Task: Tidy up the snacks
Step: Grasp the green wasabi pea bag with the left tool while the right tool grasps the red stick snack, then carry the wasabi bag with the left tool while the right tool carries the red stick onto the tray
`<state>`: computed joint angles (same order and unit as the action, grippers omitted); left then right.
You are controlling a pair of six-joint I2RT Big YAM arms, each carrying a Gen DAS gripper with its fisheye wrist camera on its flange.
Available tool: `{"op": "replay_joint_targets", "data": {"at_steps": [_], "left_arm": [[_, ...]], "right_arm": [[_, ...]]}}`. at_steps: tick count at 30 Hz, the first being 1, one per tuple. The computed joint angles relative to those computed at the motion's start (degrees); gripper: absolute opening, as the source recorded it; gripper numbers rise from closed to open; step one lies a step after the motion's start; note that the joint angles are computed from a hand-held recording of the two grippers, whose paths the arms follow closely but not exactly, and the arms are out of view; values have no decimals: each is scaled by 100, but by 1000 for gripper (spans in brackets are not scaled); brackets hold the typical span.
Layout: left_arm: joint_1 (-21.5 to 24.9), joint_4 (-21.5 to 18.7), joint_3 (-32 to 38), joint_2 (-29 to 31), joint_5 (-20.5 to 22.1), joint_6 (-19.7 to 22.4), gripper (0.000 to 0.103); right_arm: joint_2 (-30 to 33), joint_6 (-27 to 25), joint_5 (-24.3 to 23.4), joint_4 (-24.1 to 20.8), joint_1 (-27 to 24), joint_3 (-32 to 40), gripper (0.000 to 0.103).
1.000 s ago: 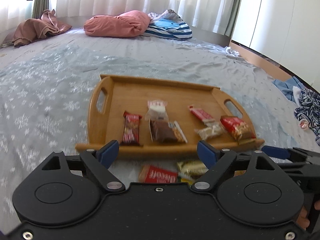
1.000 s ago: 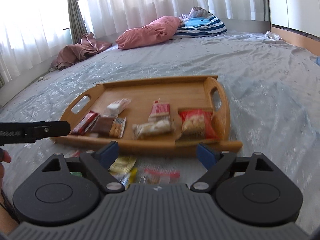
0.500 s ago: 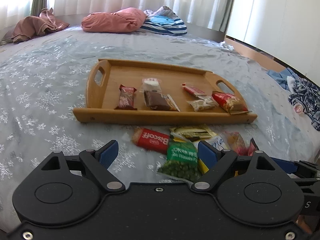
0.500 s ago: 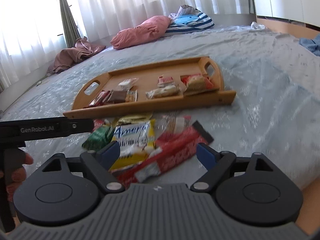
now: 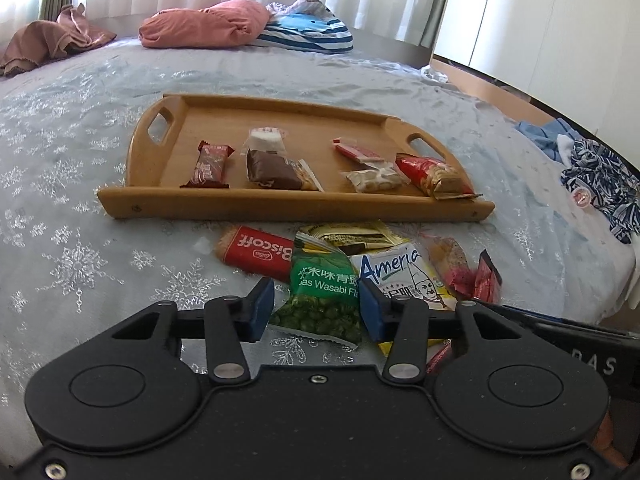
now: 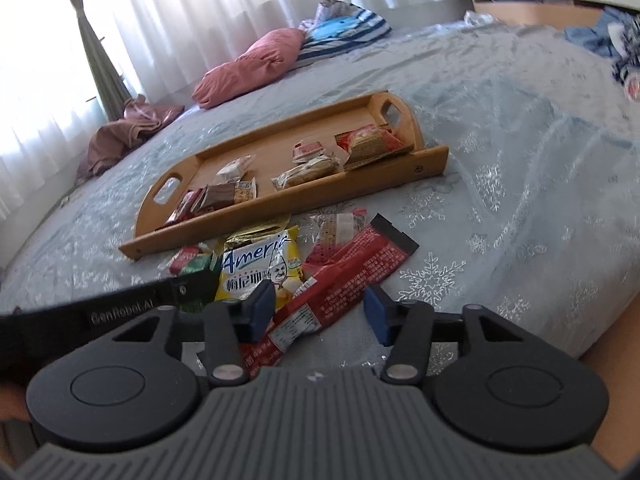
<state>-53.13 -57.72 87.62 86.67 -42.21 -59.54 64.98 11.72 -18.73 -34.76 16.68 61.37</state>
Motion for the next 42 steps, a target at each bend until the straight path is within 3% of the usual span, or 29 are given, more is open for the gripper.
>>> {"op": "replay_joint_targets", "data": {"at_steps": [5,11,15,21,32,42], "left_arm": [[20,8,-36,-17,42,-217,43],[24,129,-90,-43,86,-112,38],[28,184,-113,-71,103,-158,36],[5,140,-107,-115,86,-237,35],[-49,-127,31,-210,-354,-326,34],[232,-501,234,-309,-420,-277,34]], "right_arm": [[94,278,157,10,72,34,53],[147,304,352,81,199,40,51],[225,308,472,168,263,85,43],[275,339,322,183,215,135,35],[261,-21,-43,65,58,287,27],[647,-306,-392,-151,-300,1022,21]]}}
